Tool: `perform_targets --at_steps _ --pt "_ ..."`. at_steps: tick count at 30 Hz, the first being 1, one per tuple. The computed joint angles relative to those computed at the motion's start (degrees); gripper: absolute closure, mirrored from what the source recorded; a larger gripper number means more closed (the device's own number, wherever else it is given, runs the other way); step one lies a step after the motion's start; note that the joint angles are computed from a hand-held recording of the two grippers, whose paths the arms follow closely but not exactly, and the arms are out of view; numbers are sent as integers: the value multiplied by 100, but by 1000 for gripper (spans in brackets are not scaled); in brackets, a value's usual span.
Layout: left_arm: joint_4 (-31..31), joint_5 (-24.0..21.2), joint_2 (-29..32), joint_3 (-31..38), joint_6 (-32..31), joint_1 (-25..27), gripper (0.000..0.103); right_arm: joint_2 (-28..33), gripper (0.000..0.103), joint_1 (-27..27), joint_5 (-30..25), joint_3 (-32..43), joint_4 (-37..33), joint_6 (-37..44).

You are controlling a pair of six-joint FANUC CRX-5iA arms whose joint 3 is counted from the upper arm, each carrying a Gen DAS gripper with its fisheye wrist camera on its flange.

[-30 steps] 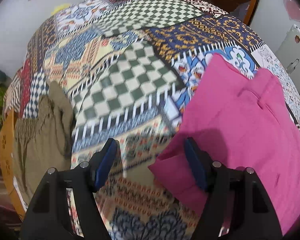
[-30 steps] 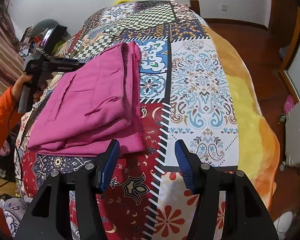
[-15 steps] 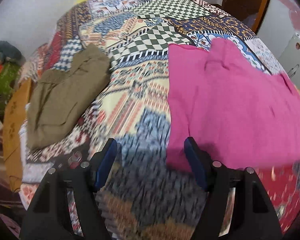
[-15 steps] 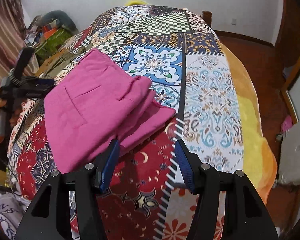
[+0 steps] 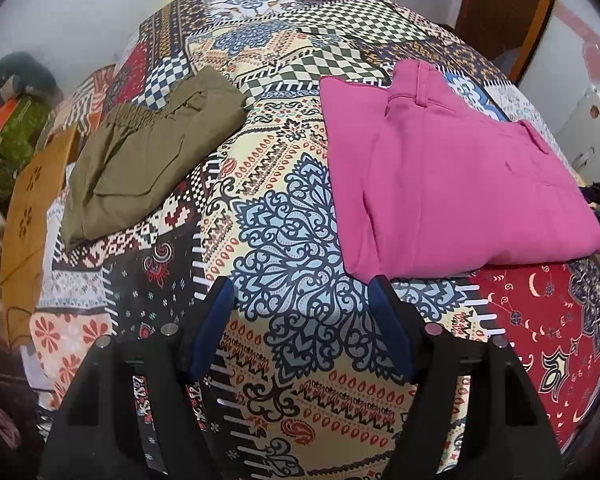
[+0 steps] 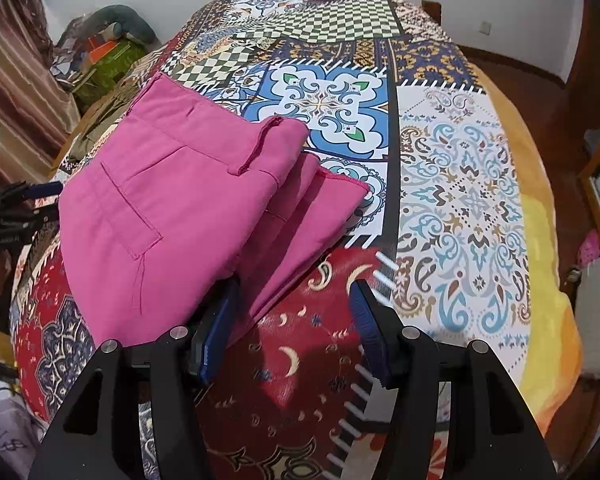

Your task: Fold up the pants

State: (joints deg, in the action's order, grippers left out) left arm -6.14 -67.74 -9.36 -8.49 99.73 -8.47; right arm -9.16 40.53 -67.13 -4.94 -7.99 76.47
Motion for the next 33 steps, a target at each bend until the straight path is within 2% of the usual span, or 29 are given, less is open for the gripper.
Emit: perform_targets --at_steps 8,15,20,26,33 --pt "208 126 -108 -177 96 146 33 390 50 7 219 193 280 227" --pt "-161 87 -126 128 411 146 34 702 50 -56 420 389 561 197" --pt "-6 436 -36 408 233 305 34 600 50 -279 623 478 494 74" --pt "172 735 540 904 -96 291 34 529 50 -360 790 655 250 75" --pt "422 805 1368 1443 -516 162 35 714 51 -252 832 825 -85 297"
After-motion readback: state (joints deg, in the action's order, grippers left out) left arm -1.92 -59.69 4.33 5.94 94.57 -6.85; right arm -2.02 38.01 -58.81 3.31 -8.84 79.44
